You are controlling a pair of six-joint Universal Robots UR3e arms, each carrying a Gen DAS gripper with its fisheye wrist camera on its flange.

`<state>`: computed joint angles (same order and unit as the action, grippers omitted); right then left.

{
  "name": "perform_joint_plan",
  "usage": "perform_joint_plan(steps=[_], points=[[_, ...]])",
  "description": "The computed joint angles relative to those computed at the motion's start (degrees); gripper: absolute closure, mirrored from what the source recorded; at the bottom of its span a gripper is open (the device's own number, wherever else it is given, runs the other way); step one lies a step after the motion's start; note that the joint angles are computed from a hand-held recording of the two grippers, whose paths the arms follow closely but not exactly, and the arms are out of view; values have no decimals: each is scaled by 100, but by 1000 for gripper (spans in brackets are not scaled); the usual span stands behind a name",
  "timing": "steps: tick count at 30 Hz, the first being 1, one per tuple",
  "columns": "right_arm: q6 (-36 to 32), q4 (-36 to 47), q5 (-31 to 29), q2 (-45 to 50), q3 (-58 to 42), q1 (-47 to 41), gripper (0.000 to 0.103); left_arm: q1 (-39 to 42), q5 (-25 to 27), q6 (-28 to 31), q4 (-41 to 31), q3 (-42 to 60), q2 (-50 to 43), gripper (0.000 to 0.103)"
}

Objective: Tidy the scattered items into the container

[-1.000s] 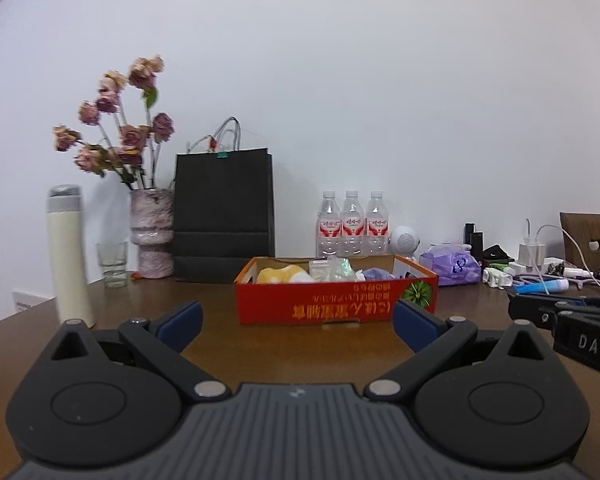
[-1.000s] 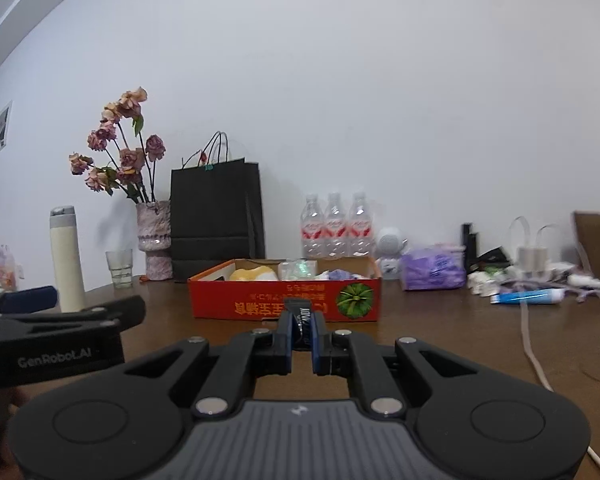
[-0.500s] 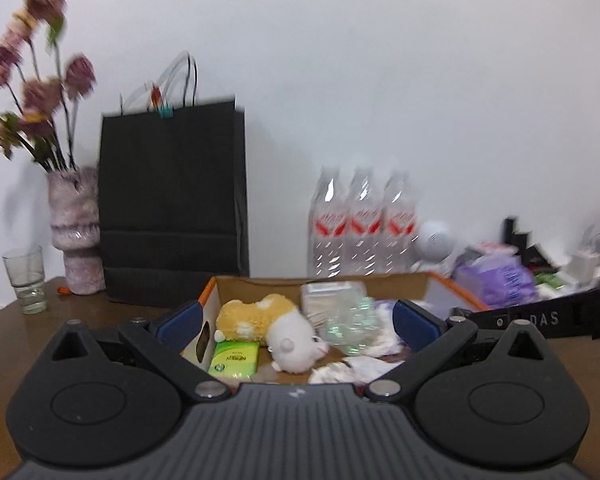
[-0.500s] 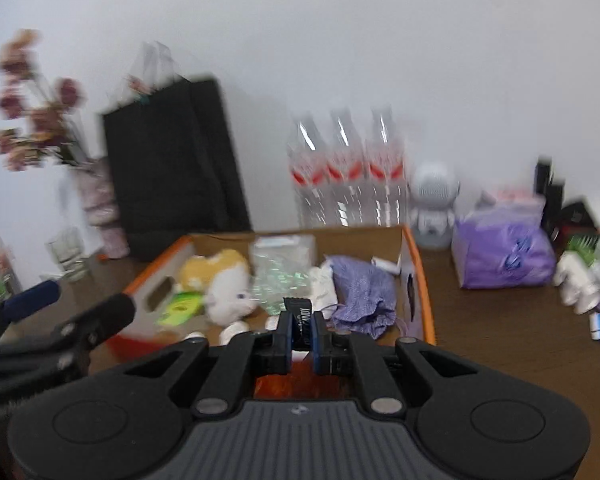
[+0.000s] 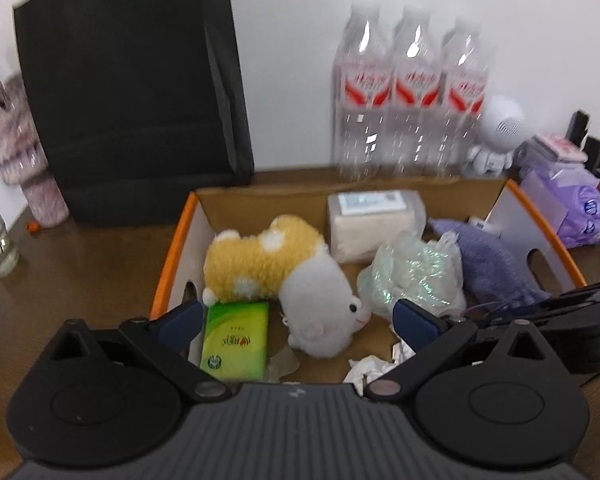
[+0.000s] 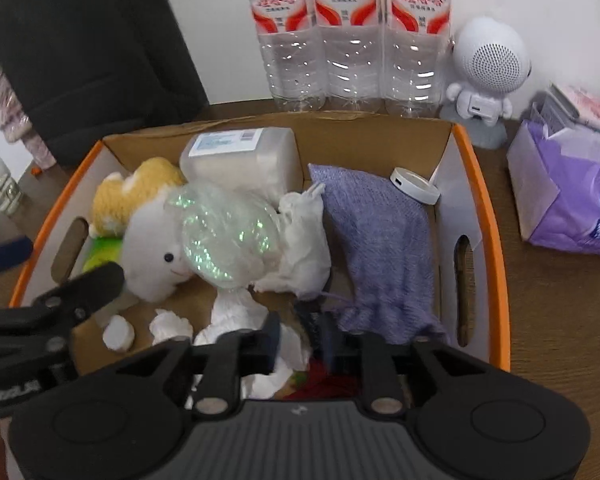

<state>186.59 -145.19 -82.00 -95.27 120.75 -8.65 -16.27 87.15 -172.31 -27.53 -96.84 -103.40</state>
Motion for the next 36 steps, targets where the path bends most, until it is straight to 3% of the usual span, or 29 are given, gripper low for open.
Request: perform_joint_plan(steps=[2,4,6,9,16,20,26,36], points=[[-5,224,-22,-100,-137,-19,72,32,19,-12,-502,337,-47,0],[13,592,-39,-310,-306,-63,62,52,39,41,-1124,734,-63,0],[19,1178,-98,-496,-607,-91,41,103,-36,29,-2002,1299,-108,0],[1,2512,-129,-576,-1357,-169,22,184,-208,-117,-3430,2252,-183,0],[275,4359,-288,-1162,-2547,-82,21,136,-259,-258,-4842,3266,381,0],[324,5204,-369,-1513,-3390,-32,14,136,-309,-211,-5559,3987,585,0],[520,5699,-744,-1633,-4250,264,13,183,-354,-209,-5276,3661,1258,0],[863,5468,-870,-2062,-3721,514,13,284,-365,-208,-4722,2542,1962,0]])
